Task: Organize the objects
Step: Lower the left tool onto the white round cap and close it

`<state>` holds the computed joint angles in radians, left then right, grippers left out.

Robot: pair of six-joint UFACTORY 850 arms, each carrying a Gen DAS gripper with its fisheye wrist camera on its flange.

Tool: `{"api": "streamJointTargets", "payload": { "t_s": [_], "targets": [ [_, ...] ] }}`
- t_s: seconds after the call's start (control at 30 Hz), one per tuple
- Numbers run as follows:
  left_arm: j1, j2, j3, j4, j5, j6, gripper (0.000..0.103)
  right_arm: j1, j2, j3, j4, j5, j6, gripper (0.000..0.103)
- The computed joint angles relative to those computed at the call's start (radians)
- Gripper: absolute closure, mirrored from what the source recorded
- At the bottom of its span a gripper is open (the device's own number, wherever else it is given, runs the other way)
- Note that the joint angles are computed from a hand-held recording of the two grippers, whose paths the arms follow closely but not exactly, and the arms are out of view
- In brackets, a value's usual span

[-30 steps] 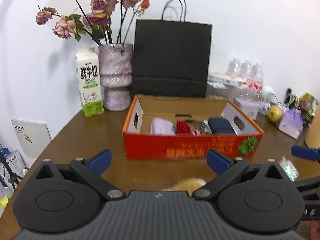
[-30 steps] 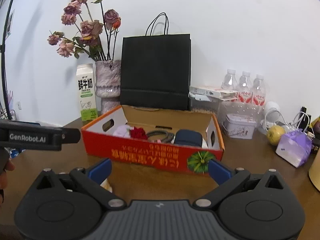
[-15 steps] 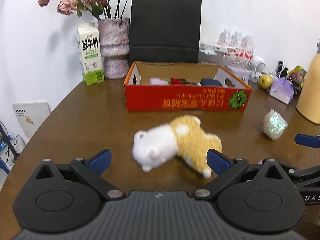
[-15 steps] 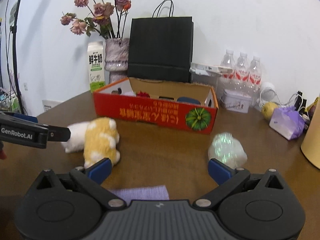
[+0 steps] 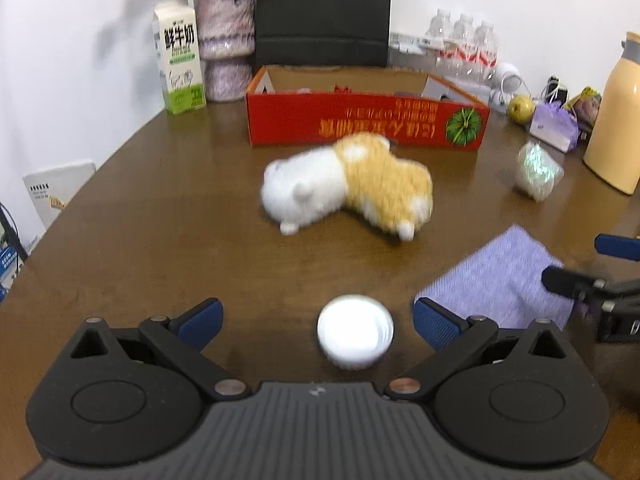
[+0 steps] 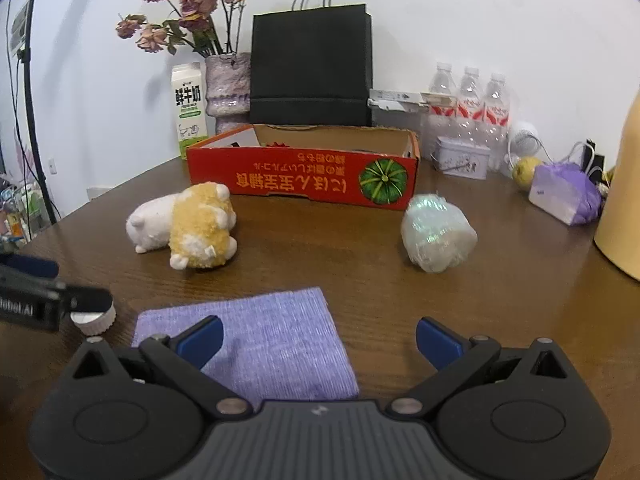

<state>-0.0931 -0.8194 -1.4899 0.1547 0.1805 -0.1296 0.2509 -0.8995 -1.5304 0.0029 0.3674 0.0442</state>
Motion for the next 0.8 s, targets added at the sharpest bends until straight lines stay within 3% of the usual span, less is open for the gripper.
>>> {"api": "streamJointTargets", "payload": {
  "t_s": [0.2,0.33,0.43,0.5,0.57,0.8],
  "targets": [
    [-0.005,-0.012,0.003,-0.078,-0.012,0.065,0.000,-0.008,0.005,0.014,-0.056,0.000,0.092,0.000],
    [-0.015,-0.019,0.012,-0.174,0.029,0.169,0.000,-0.007,0.003,0.010,-0.037,-0.013,0.083,0.000],
    [-0.022,-0.016,0.032,-0.172,0.090,0.177,0.016,-0.009,0.002,0.008,-0.061,-0.025,0.114,0.000],
    [-0.024,-0.011,0.045,-0.138,0.123,0.151,0.046,-0.009,0.000,0.003,-0.067,-0.036,0.123,0.000],
    [-0.021,-0.008,0.051,-0.057,0.141,0.083,0.062,-0.009,-0.003,-0.001,-0.069,-0.043,0.126,0.000],
    [-0.011,-0.006,0.057,0.022,0.160,0.014,0.062,-0.009,-0.004,-0.006,-0.152,-0.050,0.189,0.000]
  ]
}}
